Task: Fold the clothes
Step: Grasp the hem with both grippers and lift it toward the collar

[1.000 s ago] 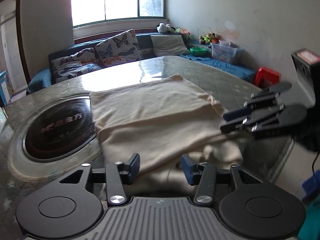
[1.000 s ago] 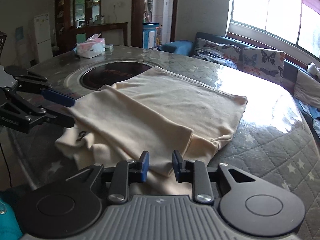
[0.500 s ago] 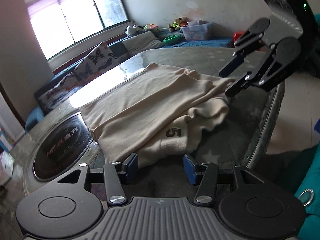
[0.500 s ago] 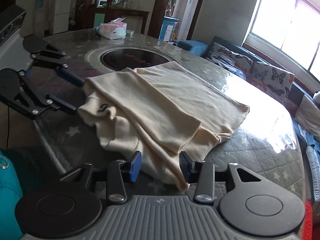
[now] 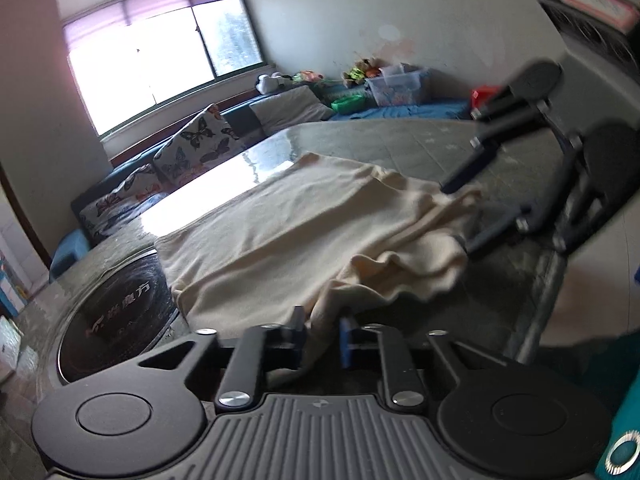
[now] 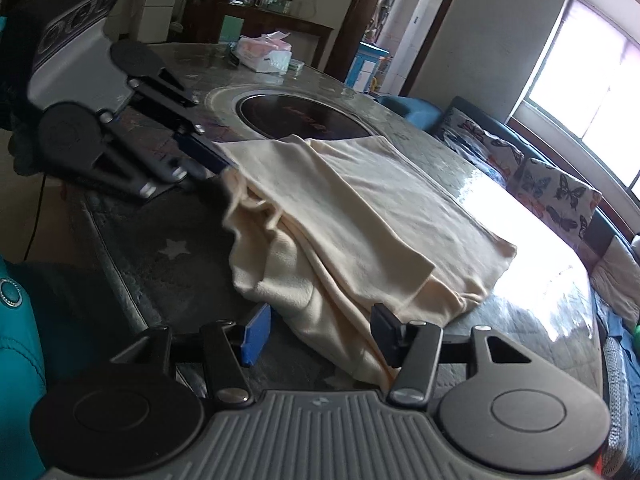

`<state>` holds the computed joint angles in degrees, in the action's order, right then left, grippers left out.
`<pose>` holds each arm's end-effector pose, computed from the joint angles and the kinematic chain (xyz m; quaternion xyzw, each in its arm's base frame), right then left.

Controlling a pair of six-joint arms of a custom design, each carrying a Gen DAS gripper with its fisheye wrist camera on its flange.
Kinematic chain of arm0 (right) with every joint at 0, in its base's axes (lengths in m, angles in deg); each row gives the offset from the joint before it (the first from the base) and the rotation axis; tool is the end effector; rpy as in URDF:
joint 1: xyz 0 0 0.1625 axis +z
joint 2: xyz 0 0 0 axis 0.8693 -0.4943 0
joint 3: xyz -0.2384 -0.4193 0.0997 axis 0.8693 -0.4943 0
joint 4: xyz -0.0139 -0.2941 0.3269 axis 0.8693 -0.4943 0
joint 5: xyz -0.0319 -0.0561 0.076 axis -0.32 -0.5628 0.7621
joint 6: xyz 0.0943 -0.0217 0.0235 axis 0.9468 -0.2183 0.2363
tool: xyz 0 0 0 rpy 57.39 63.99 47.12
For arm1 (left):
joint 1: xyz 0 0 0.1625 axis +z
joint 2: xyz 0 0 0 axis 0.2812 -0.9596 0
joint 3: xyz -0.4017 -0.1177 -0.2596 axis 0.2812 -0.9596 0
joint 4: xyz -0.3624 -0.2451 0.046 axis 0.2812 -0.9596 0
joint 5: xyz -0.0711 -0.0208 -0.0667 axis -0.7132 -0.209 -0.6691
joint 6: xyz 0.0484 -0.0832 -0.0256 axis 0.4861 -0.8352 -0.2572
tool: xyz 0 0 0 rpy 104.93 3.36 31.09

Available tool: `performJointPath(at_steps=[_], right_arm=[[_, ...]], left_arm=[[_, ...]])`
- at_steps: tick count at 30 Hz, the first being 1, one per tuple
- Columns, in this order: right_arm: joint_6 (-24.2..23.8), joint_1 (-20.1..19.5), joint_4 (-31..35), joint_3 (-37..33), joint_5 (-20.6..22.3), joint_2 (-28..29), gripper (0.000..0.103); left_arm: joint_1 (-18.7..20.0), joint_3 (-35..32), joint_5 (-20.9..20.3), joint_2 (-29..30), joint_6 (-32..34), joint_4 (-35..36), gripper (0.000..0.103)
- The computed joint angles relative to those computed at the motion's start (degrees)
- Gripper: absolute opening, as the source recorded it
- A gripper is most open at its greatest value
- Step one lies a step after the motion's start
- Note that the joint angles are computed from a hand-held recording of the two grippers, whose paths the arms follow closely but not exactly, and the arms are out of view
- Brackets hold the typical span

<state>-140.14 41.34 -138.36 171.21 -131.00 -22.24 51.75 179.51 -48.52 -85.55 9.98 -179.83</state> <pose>0.1971 -0.4583 0.0118 0.5394 -0.7583 0.2195 0.2932 -0.0089 -0.4757 0.1430 0.4978 0.7669 -0.3087 0.2622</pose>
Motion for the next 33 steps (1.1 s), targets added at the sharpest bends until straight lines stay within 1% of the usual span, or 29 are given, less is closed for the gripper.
performJointPath(at_steps=[2,7,10,12,13,14,15,17,19,20,22,26,30,32,33], right_arm=[[-0.41,-0.26,0.56,-0.44,0.62,0.03,0.056],[-0.62,-1.00,1.66,-1.98,2.06,0.42,0.056],[0.38,-1.48,2.75,-3.18,3.30,0.66,0.053],[1.88,-1.73,4.29,-4.18,3.90,0.69,0.046],[3.18,-1.74,5.90,-4.79,3.84,0.48,0.034],[4.64,-1.75,7.29,-5.42,3.71,0.28,0.026],[6.11,-1.83,8.90,-5.90,3.84,-0.13,0.025],[9.09,-2.07,11.95,-6.64,4.60,-1.16,0.018],[11.76,-2.27,14.35,-7.19,5.47,-2.12,0.017],[12.76,-2.34,15.20,-7.41,5.81,-2.49,0.016],[13.75,-2.46,15.94,-7.65,6.38,-2.93,0.016],[15.10,-2.48,16.30,-7.82,7.36,-3.49,0.015],[16.25,-2.40,15.49,-7.70,8.11,-3.68,0.013],[16.46,-2.31,14.83,-7.63,8.50,-3.64,0.012],[16.57,-2.25,14.48,-7.61,8.67,-3.60,0.012]], left_arm=[[0.29,-1.25,-0.93,-1.13,-2.88,2.31,0.009],[0.66,-4.10,-1.86,-2.20,-7.06,6.40,0.009],[1.16,-4.97,-2.23,-2.48,-7.84,8.11,0.009],[1.44,-5.33,-2.42,-2.75,-8.12,9.12,0.009],[1.60,-5.35,-2.55,-3.11,-8.39,9.78,0.011],[1.76,-5.32,-2.66,-3.38,-8.35,10.01,0.013],[1.87,-5.12,-2.63,-3.63,-8.06,10.08,0.014],[2.04,-4.62,-2.48,-4.14,-7.38,10.16,0.021],[2.19,-3.88,-2.27,-4.55,-6.13,10.07,0.023],[2.24,-3.47,-1.97,-4.62,-5.61,9.71,0.032],[2.41,-2.67,-1.21,-4.22,-4.07,7.86,0.039],[2.75,-1.41,0.15,-2.74,0.42,3.77,0.039],[2.84,-0.59,1.26,-0.66,6.77,-1.03,0.039],[2.91,-0.59,1.40,-0.08,8.48,-2.18,0.036],[2.94,-0.59,1.46,0.21,9.34,-2.75,0.032]])
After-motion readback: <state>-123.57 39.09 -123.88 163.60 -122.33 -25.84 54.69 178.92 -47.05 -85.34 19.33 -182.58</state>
